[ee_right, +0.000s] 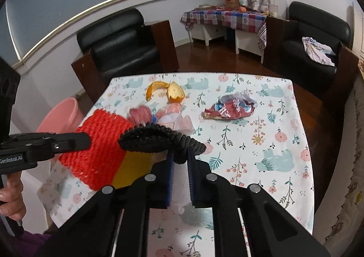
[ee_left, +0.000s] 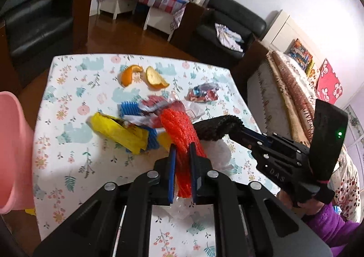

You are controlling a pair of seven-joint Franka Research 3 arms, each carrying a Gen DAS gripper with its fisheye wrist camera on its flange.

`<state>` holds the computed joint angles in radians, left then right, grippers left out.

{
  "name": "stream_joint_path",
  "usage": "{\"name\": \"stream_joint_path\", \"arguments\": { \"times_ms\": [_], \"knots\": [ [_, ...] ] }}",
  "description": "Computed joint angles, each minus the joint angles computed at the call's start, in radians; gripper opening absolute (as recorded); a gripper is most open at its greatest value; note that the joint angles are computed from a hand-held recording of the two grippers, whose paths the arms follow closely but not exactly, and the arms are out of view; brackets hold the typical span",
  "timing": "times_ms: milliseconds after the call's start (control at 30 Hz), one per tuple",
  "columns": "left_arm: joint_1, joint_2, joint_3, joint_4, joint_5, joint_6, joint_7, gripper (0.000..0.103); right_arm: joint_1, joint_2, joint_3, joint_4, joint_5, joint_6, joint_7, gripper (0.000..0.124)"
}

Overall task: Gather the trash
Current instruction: 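Carry the red net and black strip over the pink bucket with both tools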

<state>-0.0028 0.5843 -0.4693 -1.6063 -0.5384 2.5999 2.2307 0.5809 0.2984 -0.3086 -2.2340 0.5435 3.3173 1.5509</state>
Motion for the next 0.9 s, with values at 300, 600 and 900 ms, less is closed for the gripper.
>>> {"name": "stream_joint_path", "arguments": {
  "times_ms": [300, 600, 900],
  "knots": [
    [0.101, -0.073, -0.044, -0.038, -0.198, 0.033, 0.123, 0.010, 0.148, -0.053, -0.110, 0.019, 0.121, 0.030, -0.091, 0.009],
    [0.109, -0.179, 0.004, -0.150, -0.308, 0.297, 0.215, 0.010, 0.077, 0.006, 0.003, 0.197, 0.045, -0.033, -0.092, 0.009],
    [-0.006, -0.212, 0.221, -0.261, -0.030, 0.525, -0.109, 0.010, -0.095, 0.183, 0.234, 0.508, -0.089, -0.166, -0.049, 0.010]
  ]
}}
